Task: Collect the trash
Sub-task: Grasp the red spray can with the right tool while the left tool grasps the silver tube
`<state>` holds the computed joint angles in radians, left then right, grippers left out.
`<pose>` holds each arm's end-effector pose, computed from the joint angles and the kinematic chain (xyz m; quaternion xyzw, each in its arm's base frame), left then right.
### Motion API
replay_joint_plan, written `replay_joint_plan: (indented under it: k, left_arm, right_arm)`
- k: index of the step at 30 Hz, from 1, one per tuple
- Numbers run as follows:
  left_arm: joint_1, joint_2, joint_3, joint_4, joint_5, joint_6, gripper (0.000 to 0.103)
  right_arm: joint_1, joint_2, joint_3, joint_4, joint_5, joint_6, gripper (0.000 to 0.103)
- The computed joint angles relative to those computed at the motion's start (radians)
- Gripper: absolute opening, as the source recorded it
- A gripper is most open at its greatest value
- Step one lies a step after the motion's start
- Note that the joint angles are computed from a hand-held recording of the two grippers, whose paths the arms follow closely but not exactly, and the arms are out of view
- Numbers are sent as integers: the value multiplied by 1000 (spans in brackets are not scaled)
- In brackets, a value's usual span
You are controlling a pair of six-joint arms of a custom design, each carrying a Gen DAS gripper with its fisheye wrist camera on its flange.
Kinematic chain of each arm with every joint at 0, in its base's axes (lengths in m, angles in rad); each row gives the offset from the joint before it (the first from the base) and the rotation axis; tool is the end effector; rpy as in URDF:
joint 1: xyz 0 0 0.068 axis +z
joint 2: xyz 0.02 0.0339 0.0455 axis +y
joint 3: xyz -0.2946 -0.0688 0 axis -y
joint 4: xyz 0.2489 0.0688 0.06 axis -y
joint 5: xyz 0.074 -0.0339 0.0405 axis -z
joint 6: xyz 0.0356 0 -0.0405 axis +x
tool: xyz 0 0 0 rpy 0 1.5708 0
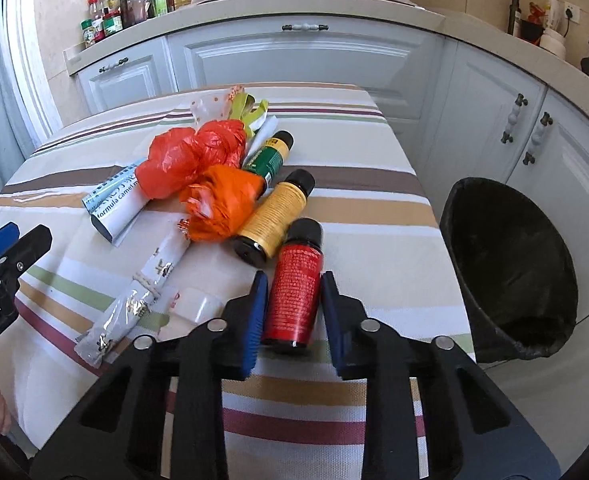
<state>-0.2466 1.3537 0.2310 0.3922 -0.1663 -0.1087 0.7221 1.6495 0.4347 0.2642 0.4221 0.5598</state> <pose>0.1951 -0.0430 0.1301 0.0289 0.9100 0.0028 0.4135 0.1958 0.1530 0.1082 -0.0118 0.9333 0.0185 0.3584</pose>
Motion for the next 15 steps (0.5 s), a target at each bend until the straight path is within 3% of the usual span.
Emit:
replay_joint_plan:
  k: [15]
  left_arm:
    - [-146, -22, 22, -64, 6, -86, 66]
  right_arm:
    - [-43, -161, -147, 61, 29, -17, 23]
